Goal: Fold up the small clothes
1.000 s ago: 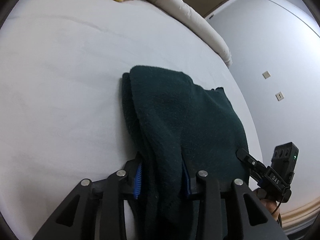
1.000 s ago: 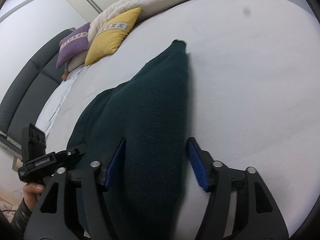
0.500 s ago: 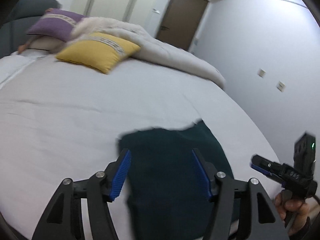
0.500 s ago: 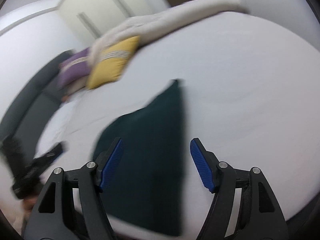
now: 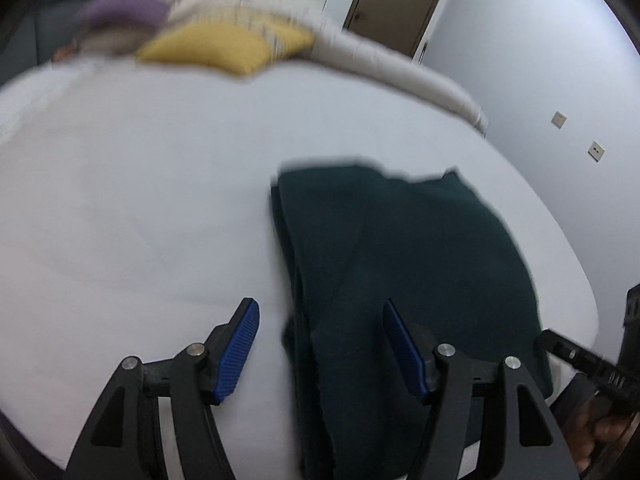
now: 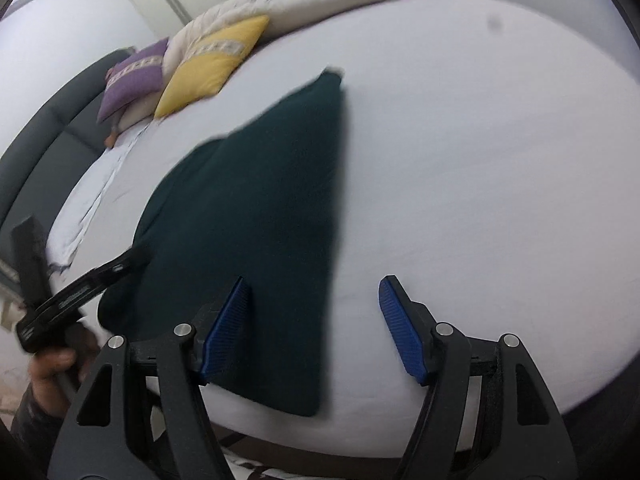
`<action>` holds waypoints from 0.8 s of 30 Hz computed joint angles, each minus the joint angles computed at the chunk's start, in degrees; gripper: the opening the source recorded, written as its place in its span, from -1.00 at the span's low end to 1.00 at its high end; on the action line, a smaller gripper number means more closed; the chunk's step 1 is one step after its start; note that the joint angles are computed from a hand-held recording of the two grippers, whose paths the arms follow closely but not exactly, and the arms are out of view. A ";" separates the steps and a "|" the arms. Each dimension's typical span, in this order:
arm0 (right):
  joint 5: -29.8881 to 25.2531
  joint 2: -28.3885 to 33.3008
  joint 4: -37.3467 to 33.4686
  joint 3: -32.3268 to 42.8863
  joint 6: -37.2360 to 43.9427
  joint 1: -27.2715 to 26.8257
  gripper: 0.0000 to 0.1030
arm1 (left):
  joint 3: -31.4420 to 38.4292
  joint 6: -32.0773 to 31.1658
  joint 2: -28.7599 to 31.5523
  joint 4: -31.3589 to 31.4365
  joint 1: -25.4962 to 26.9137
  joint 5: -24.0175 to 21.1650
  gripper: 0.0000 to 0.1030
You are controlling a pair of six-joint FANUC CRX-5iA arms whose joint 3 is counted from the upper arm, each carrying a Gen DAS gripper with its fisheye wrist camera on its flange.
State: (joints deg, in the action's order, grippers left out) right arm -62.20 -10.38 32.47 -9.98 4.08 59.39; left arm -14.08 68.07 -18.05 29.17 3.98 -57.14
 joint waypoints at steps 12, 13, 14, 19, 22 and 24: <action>-19.37 7.32 33.20 8.86 1.16 8.58 1.00 | 11.48 15.25 -9.35 -27.10 -9.94 15.89 1.00; -20.51 7.82 36.49 8.71 0.64 8.98 0.99 | 12.49 16.31 -9.90 -29.47 -10.85 16.90 1.00; -21.83 8.37 38.45 9.18 0.65 9.37 1.00 | 13.39 16.63 -9.77 -30.32 -11.28 17.16 1.00; -24.55 10.00 39.34 14.56 1.70 11.06 0.99 | 19.41 17.35 -7.75 -33.28 -11.96 9.76 1.00; -26.07 11.26 34.15 18.83 4.49 11.76 1.00 | 21.09 21.25 -6.03 -38.43 -14.35 5.28 1.00; -29.04 11.93 29.27 21.29 6.42 13.04 0.99 | 22.84 22.65 -3.82 -39.44 -15.22 -0.73 1.00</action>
